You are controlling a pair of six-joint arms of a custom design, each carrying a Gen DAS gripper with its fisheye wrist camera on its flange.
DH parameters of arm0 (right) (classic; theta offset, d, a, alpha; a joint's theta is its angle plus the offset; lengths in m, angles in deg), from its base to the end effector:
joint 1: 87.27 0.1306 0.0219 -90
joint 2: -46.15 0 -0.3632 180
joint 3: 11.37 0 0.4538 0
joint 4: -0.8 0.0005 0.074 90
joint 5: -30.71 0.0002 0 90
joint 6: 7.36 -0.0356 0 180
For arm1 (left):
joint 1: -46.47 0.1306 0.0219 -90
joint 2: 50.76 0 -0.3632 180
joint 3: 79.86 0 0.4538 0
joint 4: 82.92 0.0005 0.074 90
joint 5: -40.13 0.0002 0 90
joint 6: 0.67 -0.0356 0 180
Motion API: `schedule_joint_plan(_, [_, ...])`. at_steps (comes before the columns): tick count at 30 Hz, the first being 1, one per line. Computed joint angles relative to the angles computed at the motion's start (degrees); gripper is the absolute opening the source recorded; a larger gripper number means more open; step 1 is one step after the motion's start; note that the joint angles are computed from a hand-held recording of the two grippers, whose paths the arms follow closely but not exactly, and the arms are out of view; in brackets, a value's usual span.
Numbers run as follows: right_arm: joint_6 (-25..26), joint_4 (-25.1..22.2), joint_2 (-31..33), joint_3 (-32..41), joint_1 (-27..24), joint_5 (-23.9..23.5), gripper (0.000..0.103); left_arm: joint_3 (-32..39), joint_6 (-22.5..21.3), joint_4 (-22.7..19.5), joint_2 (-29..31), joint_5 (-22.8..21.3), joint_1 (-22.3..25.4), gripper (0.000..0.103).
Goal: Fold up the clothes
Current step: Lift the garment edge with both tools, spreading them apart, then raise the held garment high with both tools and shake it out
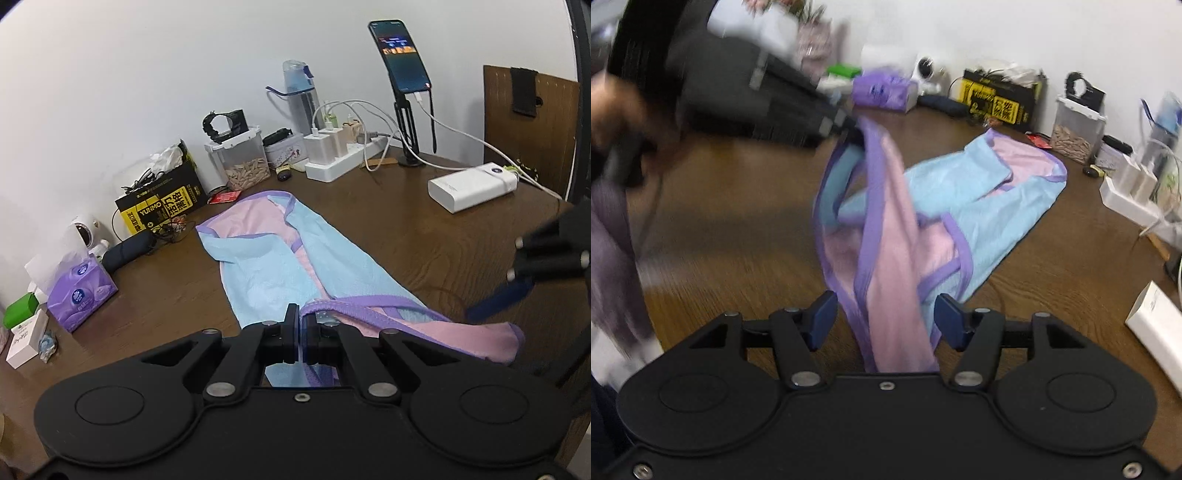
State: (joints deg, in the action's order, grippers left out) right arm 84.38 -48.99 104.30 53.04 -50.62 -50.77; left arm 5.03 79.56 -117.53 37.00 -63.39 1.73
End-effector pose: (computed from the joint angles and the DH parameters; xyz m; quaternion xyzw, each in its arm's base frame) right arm 0.2926 0.2105 0.4132 -0.2736 0.8750 0.0529 0.3958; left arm 0.3940 -0.3795 0.4046 0.3615 0.8155 -0.0313 0.4508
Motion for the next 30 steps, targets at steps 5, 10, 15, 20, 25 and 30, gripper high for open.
schedule_joint_plan(5, [3.7,1.2,2.4,0.9,8.3,23.5,0.064,2.1,3.5,-2.0,1.3,2.4,0.5,0.002])
schedule_joint_plan(10, [4.7,3.9,7.0,2.2,11.2,29.9,0.063,5.6,5.9,-2.4,4.0,5.5,-0.2,0.002])
schedule_joint_plan(15, [-5.4,0.1,3.2,0.9,7.7,30.2,0.063,5.9,5.8,-3.5,4.6,4.8,0.6,0.002])
schedule_joint_plan(20, [-8.2,-1.6,1.9,0.0,5.8,32.2,0.063,6.7,5.7,-4.5,6.2,7.0,0.8,0.002])
schedule_joint_plan(25, [-8.3,-3.3,1.9,-0.3,7.2,33.3,0.06,6.0,4.7,-4.5,6.5,6.3,0.7,0.002])
schedule_joint_plan(30, [-8.6,-3.3,1.6,0.2,6.6,33.1,0.059,6.6,5.3,-4.8,6.9,7.1,1.7,0.002])
